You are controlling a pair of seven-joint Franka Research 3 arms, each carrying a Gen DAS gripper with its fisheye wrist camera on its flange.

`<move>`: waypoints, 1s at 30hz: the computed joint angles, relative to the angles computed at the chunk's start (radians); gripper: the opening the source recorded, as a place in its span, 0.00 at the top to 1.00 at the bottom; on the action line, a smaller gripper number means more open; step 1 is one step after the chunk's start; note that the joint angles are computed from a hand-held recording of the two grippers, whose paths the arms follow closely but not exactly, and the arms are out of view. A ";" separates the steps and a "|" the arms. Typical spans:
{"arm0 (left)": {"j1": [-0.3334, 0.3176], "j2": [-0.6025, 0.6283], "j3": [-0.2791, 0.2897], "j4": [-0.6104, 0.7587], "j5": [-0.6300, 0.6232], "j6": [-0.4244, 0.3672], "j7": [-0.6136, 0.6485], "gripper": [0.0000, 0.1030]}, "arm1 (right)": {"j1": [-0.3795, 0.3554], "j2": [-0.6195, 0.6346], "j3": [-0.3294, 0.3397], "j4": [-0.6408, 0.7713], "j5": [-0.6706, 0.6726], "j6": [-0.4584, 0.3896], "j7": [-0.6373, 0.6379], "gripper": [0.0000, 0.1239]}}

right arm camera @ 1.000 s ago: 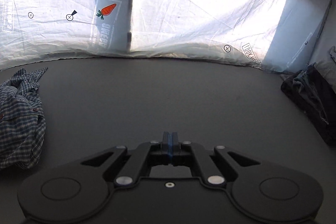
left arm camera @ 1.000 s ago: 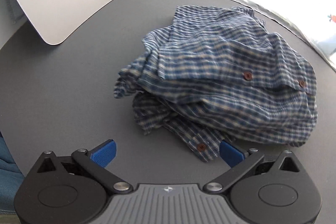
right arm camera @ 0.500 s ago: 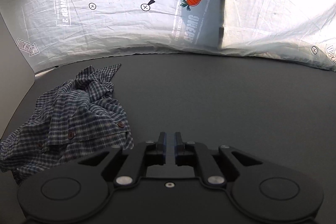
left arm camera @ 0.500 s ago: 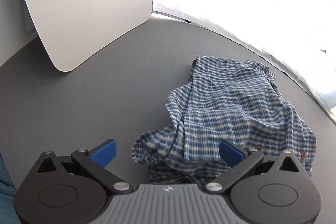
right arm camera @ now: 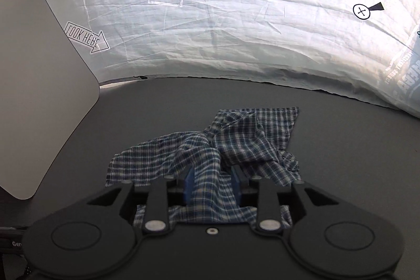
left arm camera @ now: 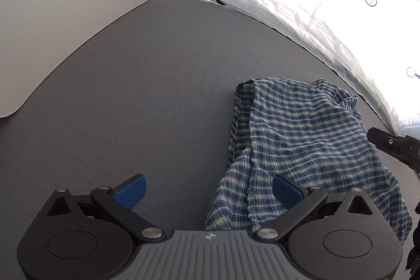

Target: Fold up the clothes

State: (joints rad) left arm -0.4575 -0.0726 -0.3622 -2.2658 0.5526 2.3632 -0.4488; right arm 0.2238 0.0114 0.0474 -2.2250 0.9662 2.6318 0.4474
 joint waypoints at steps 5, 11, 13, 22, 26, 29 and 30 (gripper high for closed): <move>0.007 -0.004 0.007 -0.047 -0.021 0.092 -0.007 0.02 | 0.028 0.054 0.032 0.012 -0.082 0.088 0.054 0.85; -0.012 -0.013 -0.014 -0.010 -0.032 0.013 0.002 0.02 | 0.042 -0.083 0.025 -0.091 0.213 0.207 -0.280 0.99; -0.026 -0.018 -0.029 0.018 -0.030 -0.036 -0.011 0.02 | 0.044 -0.179 -0.017 -0.143 0.297 0.205 -0.372 0.99; -0.159 0.122 -0.099 0.296 0.082 -0.256 -0.106 0.02 | -0.138 -0.594 -0.286 -0.371 0.130 0.042 -0.393 0.99; -0.278 0.283 -0.097 0.511 0.139 -0.349 -0.120 0.02 | -0.299 -0.659 -0.412 -0.393 -0.058 -0.088 -0.359 0.99; -0.387 0.435 -0.083 0.717 0.168 -0.421 -0.108 0.02 | -0.407 -0.629 -0.493 -0.372 -0.159 -0.152 -0.379 0.99; -0.425 0.487 -0.076 0.788 0.175 -0.442 -0.101 0.02 | -0.433 -0.612 -0.516 -0.367 -0.175 -0.149 -0.413 0.99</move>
State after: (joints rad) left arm -0.8824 0.4146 -0.4379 -1.4779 0.7275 1.9216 -0.5494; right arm -0.2088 -0.6002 -0.4683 -2.5915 0.7907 2.4828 0.0345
